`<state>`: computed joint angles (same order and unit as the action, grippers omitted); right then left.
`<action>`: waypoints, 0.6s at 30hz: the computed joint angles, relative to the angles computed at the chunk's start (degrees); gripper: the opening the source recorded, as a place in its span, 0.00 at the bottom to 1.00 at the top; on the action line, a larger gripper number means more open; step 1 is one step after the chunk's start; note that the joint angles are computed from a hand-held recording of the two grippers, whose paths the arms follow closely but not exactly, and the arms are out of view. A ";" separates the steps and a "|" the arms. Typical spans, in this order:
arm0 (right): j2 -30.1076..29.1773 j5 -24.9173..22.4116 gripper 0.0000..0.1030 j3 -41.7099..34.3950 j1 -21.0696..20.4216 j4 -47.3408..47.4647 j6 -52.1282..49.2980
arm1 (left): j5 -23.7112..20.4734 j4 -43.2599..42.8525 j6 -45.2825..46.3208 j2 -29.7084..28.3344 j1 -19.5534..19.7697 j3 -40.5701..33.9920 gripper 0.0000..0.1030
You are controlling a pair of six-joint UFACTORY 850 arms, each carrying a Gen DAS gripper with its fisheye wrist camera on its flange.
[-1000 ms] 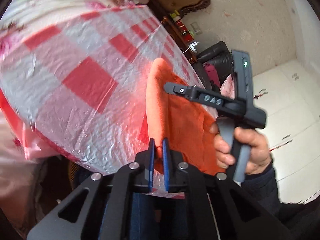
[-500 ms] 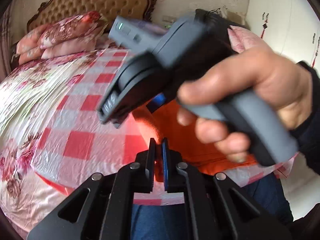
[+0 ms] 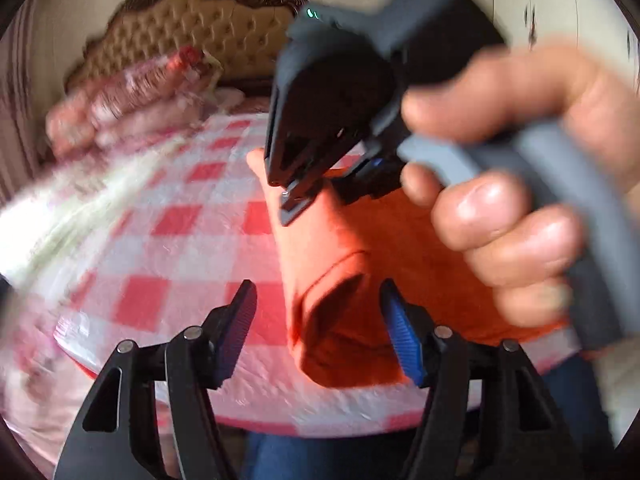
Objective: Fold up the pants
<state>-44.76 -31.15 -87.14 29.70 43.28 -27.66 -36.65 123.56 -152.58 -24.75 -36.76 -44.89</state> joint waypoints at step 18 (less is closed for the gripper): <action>20.57 -2.18 0.07 28.74 -30.95 33.20 -38.18 | 0.92 1.07 28.79 -12.11 -16.72 -23.85 0.06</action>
<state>-24.19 -33.33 -58.40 -1.25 76.49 -65.84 -35.72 124.63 -123.79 -36.86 -53.49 -68.74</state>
